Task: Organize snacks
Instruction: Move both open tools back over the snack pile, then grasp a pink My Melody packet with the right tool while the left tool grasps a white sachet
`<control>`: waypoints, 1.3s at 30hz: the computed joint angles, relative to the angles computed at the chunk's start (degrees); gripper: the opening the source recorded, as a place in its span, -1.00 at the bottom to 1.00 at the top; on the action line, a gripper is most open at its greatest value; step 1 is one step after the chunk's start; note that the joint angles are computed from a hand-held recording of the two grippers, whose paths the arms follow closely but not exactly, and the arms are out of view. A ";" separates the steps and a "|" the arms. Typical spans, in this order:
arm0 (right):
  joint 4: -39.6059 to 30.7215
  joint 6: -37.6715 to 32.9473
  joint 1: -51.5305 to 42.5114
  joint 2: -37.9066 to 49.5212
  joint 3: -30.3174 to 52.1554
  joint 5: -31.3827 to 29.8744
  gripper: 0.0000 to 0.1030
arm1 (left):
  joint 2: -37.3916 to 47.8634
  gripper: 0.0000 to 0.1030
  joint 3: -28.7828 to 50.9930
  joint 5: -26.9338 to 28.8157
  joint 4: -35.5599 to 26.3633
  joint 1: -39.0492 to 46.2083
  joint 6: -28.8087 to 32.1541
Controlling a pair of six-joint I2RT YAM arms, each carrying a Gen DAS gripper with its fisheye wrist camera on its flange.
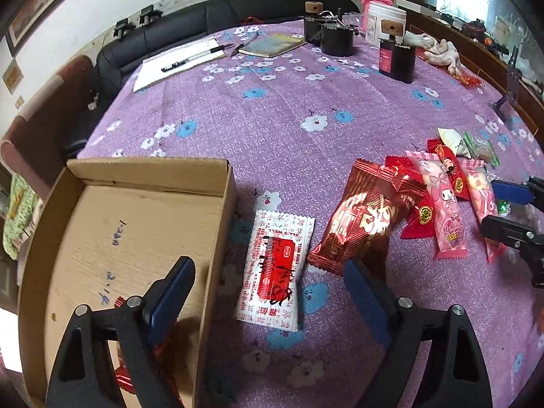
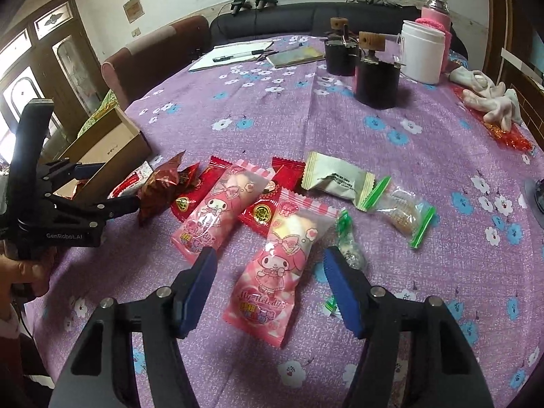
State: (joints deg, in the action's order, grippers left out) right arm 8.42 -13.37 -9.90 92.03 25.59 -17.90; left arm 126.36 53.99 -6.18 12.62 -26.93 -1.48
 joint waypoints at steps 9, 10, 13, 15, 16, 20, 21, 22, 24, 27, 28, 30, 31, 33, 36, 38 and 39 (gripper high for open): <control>0.12 0.90 3.43 2.58 1.75 3.21 0.25 | -0.55 0.61 -0.67 -0.03 -1.27 1.00 -0.93; 0.55 1.04 4.43 2.94 1.73 4.44 0.25 | -0.89 0.61 -0.89 0.01 -1.41 1.41 -1.09; 1.06 0.79 4.54 3.11 1.46 4.69 0.25 | -2.16 0.61 -1.95 0.34 -0.77 3.22 -2.41; 0.87 0.65 3.64 2.97 1.50 3.81 0.25 | -4.19 0.61 -5.10 -1.78 3.96 2.79 -1.73; 0.64 0.67 3.04 2.82 1.54 3.27 0.25 | -4.95 0.61 -6.24 -3.08 5.82 2.23 -1.52; -0.13 0.26 1.64 1.72 1.42 1.70 0.25 | -6.36 0.61 -6.87 -7.37 6.44 -1.20 0.91; -0.47 0.21 1.56 1.53 1.48 1.33 0.25 | -5.74 0.61 -5.71 -7.03 4.84 -1.38 1.20; -0.60 0.20 1.65 1.49 1.54 1.35 0.25 | -4.95 0.61 -4.93 -6.57 4.25 -1.64 1.47; -0.63 0.17 1.84 1.35 1.49 1.28 0.25 | -2.82 0.61 -2.95 -5.87 2.43 -1.95 1.50; -0.43 0.20 1.89 1.90 1.73 0.94 0.25 | -0.13 0.62 -0.73 -5.03 0.81 -1.69 0.70; -0.38 0.23 1.75 2.39 1.93 0.89 0.25 | 0.29 0.63 -0.63 -4.35 1.07 -1.25 0.36; -0.29 0.31 1.45 3.17 2.29 0.88 0.25 | 0.62 0.63 -0.02 -2.33 0.44 -0.22 -0.75; -0.17 0.38 1.20 3.55 2.38 0.74 0.25 | 0.73 0.63 0.07 -2.58 0.42 -0.28 -0.92; 0.13 0.37 0.90 3.82 2.41 0.42 0.25 | 0.84 0.63 0.10 -3.20 0.47 -0.56 -0.85; -0.17 0.59 0.89 3.73 2.55 0.20 0.25 | 0.50 0.63 -0.07 -6.38 0.18 -1.38 -0.93; -0.31 0.59 0.96 3.15 2.30 0.28 0.25 | 0.51 0.63 -0.26 -7.15 0.13 -1.39 -1.45; -0.19 0.71 1.02 2.83 2.13 0.39 0.25 | 0.55 0.63 -0.19 -6.32 0.00 -0.98 -1.97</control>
State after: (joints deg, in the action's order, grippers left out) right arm 8.23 -12.67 -8.88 94.86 27.71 -17.52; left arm 126.92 53.80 -12.50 12.62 -27.91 -3.44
